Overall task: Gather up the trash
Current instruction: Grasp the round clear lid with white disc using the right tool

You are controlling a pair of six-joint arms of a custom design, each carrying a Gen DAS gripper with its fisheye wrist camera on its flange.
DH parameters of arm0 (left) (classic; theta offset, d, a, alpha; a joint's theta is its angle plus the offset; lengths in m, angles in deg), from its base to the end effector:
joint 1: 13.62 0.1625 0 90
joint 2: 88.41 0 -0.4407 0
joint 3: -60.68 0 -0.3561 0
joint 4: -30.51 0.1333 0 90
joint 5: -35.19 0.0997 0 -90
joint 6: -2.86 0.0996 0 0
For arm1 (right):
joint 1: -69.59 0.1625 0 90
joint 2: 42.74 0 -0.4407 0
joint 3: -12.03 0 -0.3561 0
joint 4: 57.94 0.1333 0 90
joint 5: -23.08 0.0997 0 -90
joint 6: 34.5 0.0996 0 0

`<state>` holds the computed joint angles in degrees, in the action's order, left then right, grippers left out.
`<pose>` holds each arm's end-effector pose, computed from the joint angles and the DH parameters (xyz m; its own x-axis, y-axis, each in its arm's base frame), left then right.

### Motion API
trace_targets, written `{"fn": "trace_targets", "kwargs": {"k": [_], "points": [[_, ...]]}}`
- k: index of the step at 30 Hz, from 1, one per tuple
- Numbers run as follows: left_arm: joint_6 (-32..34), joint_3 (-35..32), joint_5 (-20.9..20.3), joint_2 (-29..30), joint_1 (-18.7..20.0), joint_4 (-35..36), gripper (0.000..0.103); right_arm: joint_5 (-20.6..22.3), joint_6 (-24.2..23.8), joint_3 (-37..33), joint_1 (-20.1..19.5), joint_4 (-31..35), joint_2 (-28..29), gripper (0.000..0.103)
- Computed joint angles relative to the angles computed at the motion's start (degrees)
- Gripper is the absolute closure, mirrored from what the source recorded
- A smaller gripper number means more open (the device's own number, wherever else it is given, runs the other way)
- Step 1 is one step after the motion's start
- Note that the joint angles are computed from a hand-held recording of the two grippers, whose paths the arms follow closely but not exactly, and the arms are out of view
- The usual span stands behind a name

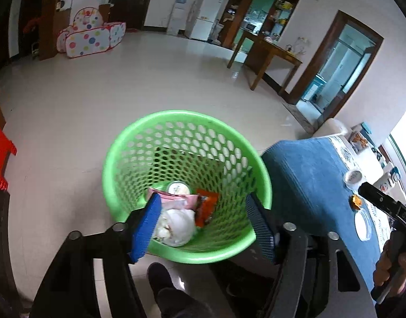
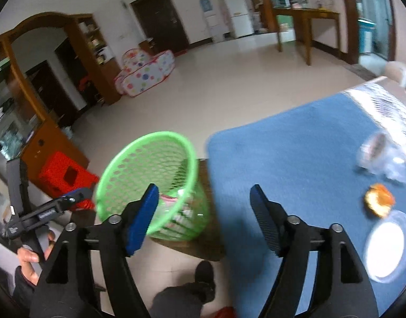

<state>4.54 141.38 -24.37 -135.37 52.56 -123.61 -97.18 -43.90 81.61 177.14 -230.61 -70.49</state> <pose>-0.1252 -0.7387 0.2632 -0.8816 0.1369 -0.4517 0.3744 0.7855 -0.4927 0.3166 -0.7253 0.1303 -0.8733 -0.0648 0.4829 -0.3758 0.7204 -0.5829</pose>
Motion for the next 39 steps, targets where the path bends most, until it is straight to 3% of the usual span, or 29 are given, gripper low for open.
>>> {"fn": "trace_targets", "kwargs": {"k": [8, 11, 19, 26, 39], "points": [[0.19, 0.75, -0.85, 1.04, -2.53, 0.52, 0.032, -8.19, -1.45, 13.74, -2.17, -10.93, -8.34, 0.013], [-0.1, 0.77, -1.03, 1.68, -3.39, 1.17, 0.031, -10.85, -1.63, 18.43, -3.38, -14.31, -11.01, 0.012], [0.01, 0.19, -0.69, 3.47, -5.17, 2.05, 0.024, -12.7, -1.91, 24.87, -7.01, -15.38, -15.11, 0.009], [-0.15, -0.6, -0.69, 4.98, -6.54, 3.57, 0.023, -10.86, -2.74, 24.1, -8.71, -12.76, -14.32, 0.008], [-0.25, -3.86, -2.56, 8.72, -8.42, 6.83, 0.023, -13.44, -5.29, 20.39, -9.22, -10.58, -11.89, 0.005]]}}
